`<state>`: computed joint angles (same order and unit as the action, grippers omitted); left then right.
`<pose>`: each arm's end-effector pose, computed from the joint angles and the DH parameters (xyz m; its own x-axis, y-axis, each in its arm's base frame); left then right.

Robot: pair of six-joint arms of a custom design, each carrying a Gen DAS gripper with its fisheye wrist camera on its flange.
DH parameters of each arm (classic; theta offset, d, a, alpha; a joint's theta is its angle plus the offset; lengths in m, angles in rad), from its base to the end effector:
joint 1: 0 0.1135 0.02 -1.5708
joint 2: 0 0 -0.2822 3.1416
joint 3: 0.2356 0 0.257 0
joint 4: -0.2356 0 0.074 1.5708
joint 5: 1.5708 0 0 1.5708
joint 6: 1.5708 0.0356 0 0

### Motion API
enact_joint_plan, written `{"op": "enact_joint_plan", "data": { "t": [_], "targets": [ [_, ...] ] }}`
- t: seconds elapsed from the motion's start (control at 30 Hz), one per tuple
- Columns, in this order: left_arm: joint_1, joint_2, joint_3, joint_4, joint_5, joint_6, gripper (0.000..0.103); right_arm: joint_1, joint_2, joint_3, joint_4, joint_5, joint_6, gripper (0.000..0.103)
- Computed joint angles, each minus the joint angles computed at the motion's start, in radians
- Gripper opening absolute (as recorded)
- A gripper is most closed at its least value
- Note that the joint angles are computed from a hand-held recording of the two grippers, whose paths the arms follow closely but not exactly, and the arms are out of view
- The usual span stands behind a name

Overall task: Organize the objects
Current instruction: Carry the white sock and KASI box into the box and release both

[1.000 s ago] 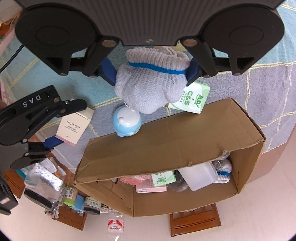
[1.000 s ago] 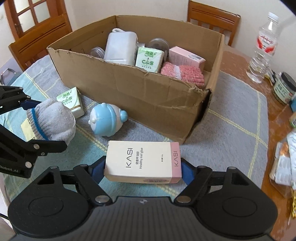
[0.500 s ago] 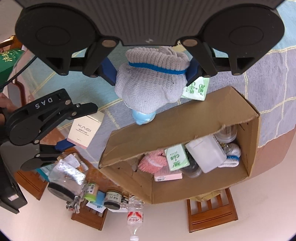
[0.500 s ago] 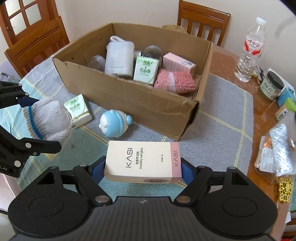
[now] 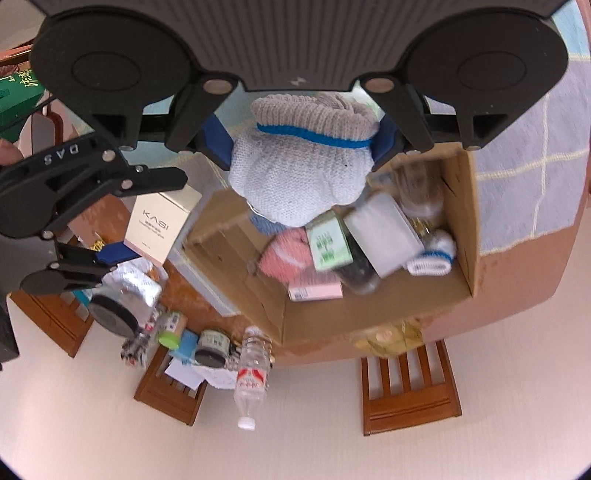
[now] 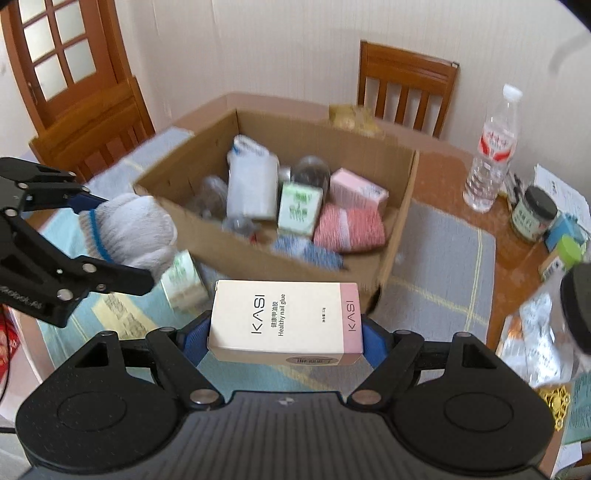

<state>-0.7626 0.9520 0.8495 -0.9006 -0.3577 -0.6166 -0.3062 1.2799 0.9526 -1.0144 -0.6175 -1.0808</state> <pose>0.1306 -0.1076 0.2870 -0.7928 0.0084 -0.6094 0.0644 0.9955 -0.0701 0.2144 -0.0462 0.2600 -0.5432 -0.5827 -0.6044 -0.7626 0.6435 0.0650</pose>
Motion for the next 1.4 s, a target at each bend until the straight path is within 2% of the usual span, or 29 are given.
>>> {"op": "enact_joint_plan", "data": {
  "t": [0.1,0.23,0.47,0.5,0.57,0.67,0.93,1.23,1.27,1.33,1.4],
  "targets": [
    [0.13,-0.013,0.004,0.04,0.068,0.155,0.076,0.041,-0.018,0.019,0.021,-0.01,0.071,0.084],
    [0.299,-0.013,0.002,0.092,0.173,0.322,0.076,0.135,-0.057,0.013,0.12,0.032,0.232,0.084],
    [0.532,0.018,-0.03,0.185,0.336,0.517,0.077,0.268,-0.052,0.035,0.233,0.123,0.438,0.084],
    [0.555,0.023,-0.039,0.202,0.351,0.532,0.077,0.284,-0.052,0.035,0.246,0.139,0.461,0.084],
    [0.603,0.029,-0.058,0.234,0.385,0.548,0.09,0.308,-0.049,0.034,0.266,0.166,0.499,0.084],
    [0.668,0.028,-0.083,0.269,0.445,0.583,0.096,0.34,-0.042,0.024,0.293,0.2,0.553,0.084],
    [0.759,0.018,-0.106,0.247,0.526,0.66,0.097,0.413,-0.031,0.014,0.328,0.303,0.67,0.084],
    [0.762,-0.051,-0.107,0.186,0.499,0.69,0.097,0.477,0.001,0.035,0.364,0.384,0.724,0.084],
    [0.754,-0.064,-0.108,0.18,0.484,0.682,0.097,0.483,0.002,0.036,0.376,0.389,0.735,0.085],
    [0.742,-0.082,-0.11,0.167,0.462,0.667,0.097,0.487,-0.005,0.023,0.422,0.389,0.747,0.101],
    [0.738,-0.089,-0.113,0.16,0.461,0.659,0.097,0.496,-0.016,0.0,0.472,0.414,0.771,0.103]
  ]
}}
